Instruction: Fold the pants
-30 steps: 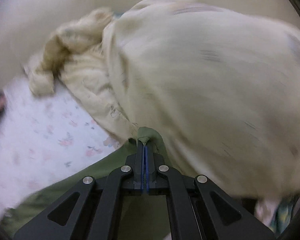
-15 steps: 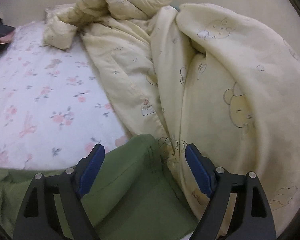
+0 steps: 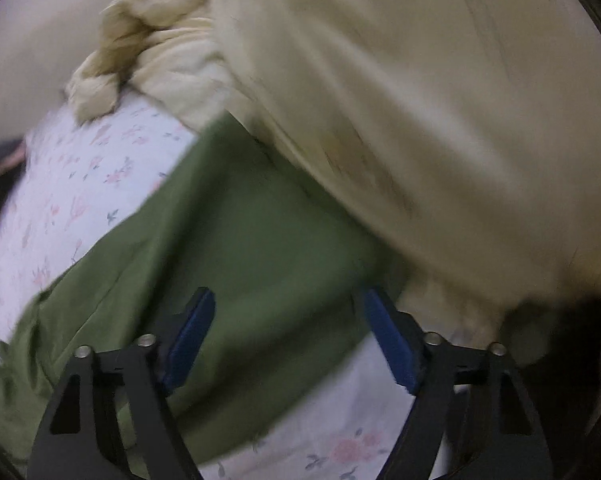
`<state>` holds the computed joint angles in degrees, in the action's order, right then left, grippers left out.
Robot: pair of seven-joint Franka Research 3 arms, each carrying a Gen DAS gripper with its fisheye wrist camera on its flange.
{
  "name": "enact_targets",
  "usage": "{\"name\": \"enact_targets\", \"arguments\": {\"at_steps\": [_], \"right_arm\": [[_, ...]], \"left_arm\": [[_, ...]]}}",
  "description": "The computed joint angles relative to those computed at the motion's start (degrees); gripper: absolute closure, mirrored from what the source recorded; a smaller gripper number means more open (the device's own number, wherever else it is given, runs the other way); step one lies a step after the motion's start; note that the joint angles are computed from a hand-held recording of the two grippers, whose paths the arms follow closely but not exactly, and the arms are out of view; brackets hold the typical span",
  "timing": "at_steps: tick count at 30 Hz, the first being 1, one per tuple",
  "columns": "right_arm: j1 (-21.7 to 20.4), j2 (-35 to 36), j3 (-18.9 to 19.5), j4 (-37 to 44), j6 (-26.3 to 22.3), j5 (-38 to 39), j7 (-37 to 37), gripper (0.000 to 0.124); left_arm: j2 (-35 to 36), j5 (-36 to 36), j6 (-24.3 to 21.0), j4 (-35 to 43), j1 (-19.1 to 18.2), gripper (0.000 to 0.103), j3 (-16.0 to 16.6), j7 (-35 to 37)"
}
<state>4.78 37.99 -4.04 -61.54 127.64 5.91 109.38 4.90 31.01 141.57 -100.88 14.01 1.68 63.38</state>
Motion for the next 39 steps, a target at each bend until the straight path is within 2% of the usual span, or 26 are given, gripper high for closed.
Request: {"name": "enact_targets", "arguments": {"at_steps": [2,3,4,7,9,13,15,18,20,22,24,25,28,31,34,37,39], "right_arm": [[-2.1,0.2,2.2,-1.1,0.6,4.4,-1.1,0.075],[-2.9,0.6,3.1,-1.2,1.4,6.3,-2.1,0.081],[-3.0,0.7,3.4,-1.4,2.3,7.1,-3.1,0.096],[-2.2,0.6,2.9,-2.0,4.1,6.6,-5.3,0.124],[-0.6,-1.7,1.2,-5.6,6.7,4.0,-5.9,0.124],[1.1,-10.0,-0.7,-18.0,14.7,3.0,-1.4,0.124],[1.7,-10.4,-1.4,-18.5,13.5,0.7,-0.4,0.123],[0.1,-8.6,-0.5,-16.0,8.1,1.9,-1.2,0.118],[-0.3,-10.0,-0.8,-18.2,7.6,3.5,3.0,0.104],[-1.6,-13.2,0.7,-23.6,11.8,7.3,3.0,0.096],[-2.9,-16.3,2.7,-29.2,16.1,12.8,1.5,0.075],[-3.1,-17.1,3.1,-30.6,16.8,14.7,1.4,0.062],[-3.4,-19.4,5.2,-36.5,23.5,22.9,-0.1,0.061],[-6.0,-17.7,9.2,-36.5,25.2,34.6,-8.0,0.064],[-4.8,-14.2,8.8,-32.2,25.8,35.2,-10.7,0.066],[-6.7,-10.8,10.7,-28.7,26.1,40.6,-14.5,0.073],[-7.5,-9.2,11.4,-27.0,26.7,43.2,-16.1,0.081]], "left_arm": [[-1.5,-1.9,0.2,-1.8,0.0,0.026,-0.3,-0.3],[-2.1,-2.4,0.0,-2.6,0.0,0.026,-0.4,-0.4],[-3.0,-2.7,-0.1,-3.6,-0.1,0.026,-0.5,-0.4],[-5.4,-2.2,-0.4,-6.1,-0.4,0.026,-0.9,-0.1],[-7.0,-3.5,0.4,-7.7,-0.3,0.026,-0.9,0.9],[-9.6,-4.0,2.5,-11.0,0.3,0.026,-0.8,-0.5],[-9.6,-4.7,2.3,-11.7,0.4,0.026,-0.8,-0.5],[-9.7,-5.0,1.1,-12.4,0.6,0.026,-0.8,-0.9],[-10.6,-6.2,1.5,-13.4,0.8,0.026,-0.5,-0.9],[-11.4,-6.8,2.5,-14.6,1.2,0.026,-0.2,-1.2],[-11.6,-6.5,2.6,-15.1,1.6,0.026,-0.2,-2.0],[-11.7,-6.8,2.6,-15.4,1.8,0.026,-0.1,-2.4],[-11.2,-9.2,0.8,-15.1,2.1,0.026,0.3,-3.0],[-11.5,-9.9,-0.5,-15.3,2.8,0.026,0.6,-4.6],[-12.6,-9.5,-1.5,-16.0,3.7,0.026,1.0,-6.5],[-15.1,-11.1,-2.0,-18.5,5.0,0.025,2.1,-8.5],[-16.4,-12.6,-1.7,-20.3,6.2,0.017,3.0,-11.0]]}}
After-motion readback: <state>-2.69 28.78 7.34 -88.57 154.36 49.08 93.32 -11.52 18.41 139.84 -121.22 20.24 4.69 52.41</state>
